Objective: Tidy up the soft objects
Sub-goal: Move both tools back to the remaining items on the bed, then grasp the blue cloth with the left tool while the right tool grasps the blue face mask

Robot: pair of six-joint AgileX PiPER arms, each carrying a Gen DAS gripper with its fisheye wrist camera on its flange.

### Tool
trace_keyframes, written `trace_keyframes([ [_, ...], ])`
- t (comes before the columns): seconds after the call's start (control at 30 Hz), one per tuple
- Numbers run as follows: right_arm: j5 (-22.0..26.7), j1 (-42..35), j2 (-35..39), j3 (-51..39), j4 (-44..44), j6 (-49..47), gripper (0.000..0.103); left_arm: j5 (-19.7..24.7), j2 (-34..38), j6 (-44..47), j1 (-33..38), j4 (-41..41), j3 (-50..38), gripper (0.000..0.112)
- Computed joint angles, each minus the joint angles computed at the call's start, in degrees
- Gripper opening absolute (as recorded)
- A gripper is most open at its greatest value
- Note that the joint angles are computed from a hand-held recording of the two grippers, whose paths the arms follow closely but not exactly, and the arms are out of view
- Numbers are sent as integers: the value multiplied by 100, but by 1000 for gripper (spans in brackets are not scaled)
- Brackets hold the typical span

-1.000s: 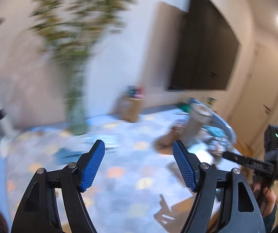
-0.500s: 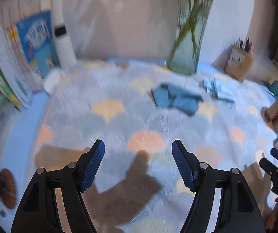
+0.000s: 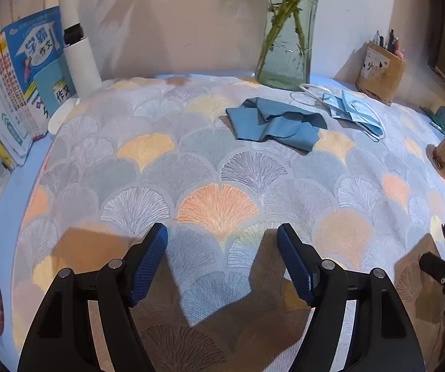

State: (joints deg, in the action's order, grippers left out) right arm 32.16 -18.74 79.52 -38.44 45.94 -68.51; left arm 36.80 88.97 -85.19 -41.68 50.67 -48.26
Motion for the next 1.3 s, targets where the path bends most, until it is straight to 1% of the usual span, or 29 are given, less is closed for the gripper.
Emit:
trace_keyframes([
  [0.07, -21, 77, 29, -42, -243, 253, 103, 80, -10, 764, 91, -671, -217, 71],
  [0.13, -50, 303, 58, -160, -894, 874, 103, 185, -172, 1427, 123, -1209, -432, 71],
  [0.17, 23, 448, 103, -296, -1380, 1341, 103, 489, -230, 1824, 88, -1466, -743, 71],
  [0.23, 539, 657, 342, -792, -2275, 2206, 103, 841, -153, 2493, 115, -1785, -1339, 72],
  [0.27, 1038, 791, 625, -1271, -2720, 2643, 103, 909, -96, 2761, 158, -1917, -1596, 75],
  [0.3, 1308, 873, 757, -1541, -2935, 2884, 103, 917, 8, 3023, 219, -2022, -1912, 78],
  [0.33, 1520, 891, 897, -1827, -2940, 2969, 103, 912, 100, 3103, 239, -2029, -2094, 79],
  [0.37, 1640, 875, 1003, -2073, -2814, 2958, 103, 790, 271, 3193, 299, -1983, -2346, 82],
  [0.4, 1770, 843, 1149, -2365, -2607, 2903, 103, 547, 464, 3224, 389, -1933, -2521, 85],
  [0.43, 1872, 807, 1285, -2605, -2401, 2855, 103, 392, 673, 3026, 422, -1702, -2628, 85],
  [0.47, 1986, 747, 1456, -2874, -2113, 2792, 103, 455, 947, 2648, 377, -1241, -2785, 85],
  [0.5, 2121, 644, 1691, -3186, -1700, 2712, 103, 747, 1200, 2238, 237, -754, -2957, 85],
  [0.53, 2204, 552, 1887, -3406, -1358, 2674, 103, 926, 1579, 2047, 223, -341, -3163, 85],
  [0.57, 2201, 465, 2085, -3583, -999, 2649, 103, 875, 1729, 1896, 221, -156, -3203, 85],
  [0.6, 2007, 411, 2254, -3663, -652, 2567, 103, 595, 1825, 1881, 320, -201, -3174, 85],
  [0.63, 1732, 409, 2386, -3677, -411, 2463, 103, 206, 1845, 2053, 508, -471, -3098, 85],
  [0.67, 1621, 462, 2486, -3728, -309, 2469, 103, -85, 1849, 2139, 644, -677, -3016, 85],
  [0.73, 1737, 459, 2858, -4019, -39, 2474, 103, -675, 1847, 2259, 941, -1068, -2784, 85],
  [0.8, 1852, 482, 3207, -4348, 257, 2525, 103, -834, 1909, 2519, 1092, -1459, -2736, 85],
  [0.87, 1682, 583, 3326, -4474, 279, 2663, 103, -855, 1953, 2852, 1170, -1923, -2785, 85],
  [0.93, 1466, 674, 3398, -4522, 419, 2615, 103, -856, 1932, 2829, 1155, -1933, -2772, 85],
  [1.0, 982, 891, 3344, -4367, 458, 2661, 103, -764, 1951, 2756, 1092, -1848, -2796, 85],
  [1.03, 696, 1048, 3303, -4321, 245, 2821, 101, -725, 1966, 2712, 1068, -1794, -2813, 85],
  [1.1, 460, 1232, 3218, -4256, -104, 2930, 82, -635, 2009, 2659, 1032, -1707, -2858, 83],
  [1.13, 258, 1384, 3170, -4203, -410, 3074, 78, -593, 2051, 2667, 1024, -1698, -2909, 83],
  [1.2, -68, 1546, 3073, -4061, -826, 3279, 57, -425, 2136, 2616, 964, -1571, -3027, 81],
  [1.23, -137, 1586, 3046, -4017, -853, 3266, 50, -365, 2154, 2584, 932, -1500, -3052, 80],
  [1.27, -157, 1584, 3037, -3991, -778, 3162, 47, -353, 2158, 2510, 889, -1374, -3049, 73],
  [1.3, -153, 1546, 3020, -3943, -570, 2943, 46, -330, 2162, 2388, 831, -1191, -3041, 64],
])
